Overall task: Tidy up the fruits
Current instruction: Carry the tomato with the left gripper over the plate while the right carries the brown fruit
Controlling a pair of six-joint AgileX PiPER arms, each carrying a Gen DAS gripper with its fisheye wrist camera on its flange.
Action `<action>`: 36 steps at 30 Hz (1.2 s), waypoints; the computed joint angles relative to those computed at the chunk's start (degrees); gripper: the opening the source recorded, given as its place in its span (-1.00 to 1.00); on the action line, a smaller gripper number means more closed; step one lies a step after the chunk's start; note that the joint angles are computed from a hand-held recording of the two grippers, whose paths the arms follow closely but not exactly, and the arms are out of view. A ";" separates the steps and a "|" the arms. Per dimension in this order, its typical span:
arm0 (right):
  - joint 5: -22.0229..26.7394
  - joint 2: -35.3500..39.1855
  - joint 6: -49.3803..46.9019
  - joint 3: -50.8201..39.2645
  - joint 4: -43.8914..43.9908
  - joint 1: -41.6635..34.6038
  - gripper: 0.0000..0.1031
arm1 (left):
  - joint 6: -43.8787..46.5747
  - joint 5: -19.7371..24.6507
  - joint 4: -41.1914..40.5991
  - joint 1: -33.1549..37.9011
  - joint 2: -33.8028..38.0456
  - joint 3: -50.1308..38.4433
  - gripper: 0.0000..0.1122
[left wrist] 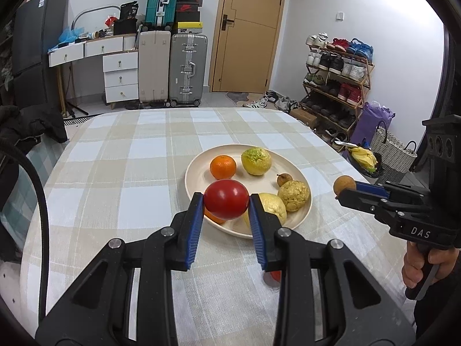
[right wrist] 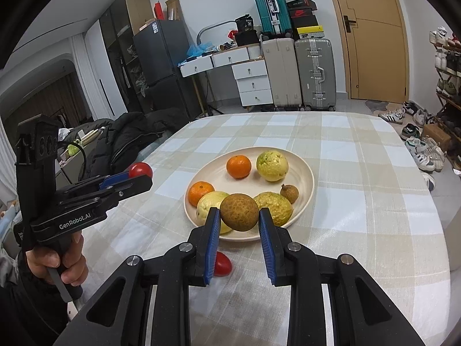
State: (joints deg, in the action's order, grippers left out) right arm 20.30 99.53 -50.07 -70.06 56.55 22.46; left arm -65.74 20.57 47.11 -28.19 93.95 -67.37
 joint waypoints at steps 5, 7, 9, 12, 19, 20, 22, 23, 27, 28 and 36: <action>0.44 1.20 3.91 -2.39 -3.96 0.27 -0.46 | 3.46 0.46 -2.82 0.95 2.53 -2.98 -0.49; 0.81 1.90 5.79 -3.60 -5.86 0.32 -0.46 | 4.90 0.37 -4.33 1.36 3.52 -4.12 -0.49; 1.19 2.69 7.60 -4.80 -7.61 0.32 -0.46 | 5.39 0.38 -4.60 1.53 4.53 -5.15 -0.49; 1.76 3.68 8.70 -6.19 -8.35 0.15 -0.46 | 6.74 0.52 -5.56 1.72 5.87 -6.63 -0.49; 3.28 6.23 11.96 -9.67 -11.10 0.22 -0.46 | 10.27 1.93 -7.89 2.02 9.89 -11.26 -0.49; 3.63 6.65 12.22 -10.28 -11.22 0.17 -0.46 | 10.27 2.06 -7.75 2.05 10.43 -11.84 -0.49; 4.39 7.53 13.00 -11.55 -11.80 0.09 -0.46 | 10.84 2.05 -8.26 2.23 11.17 -12.66 -0.49; 4.80 7.97 13.58 -12.21 -12.34 0.06 -0.46 | 10.90 2.05 -8.42 2.21 11.08 -12.57 -0.49; 5.93 10.17 16.64 -15.16 -15.28 0.29 -0.46 | 14.05 2.79 -11.11 2.67 14.50 -16.47 -0.49; 6.47 10.79 17.20 -15.96 -15.75 0.27 -0.46 | 14.26 2.95 -11.16 2.69 15.33 -17.36 -0.49; 8.66 15.27 20.86 -21.48 -19.16 0.26 -0.46 | 18.31 4.87 -14.01 2.54 20.53 -23.35 -0.49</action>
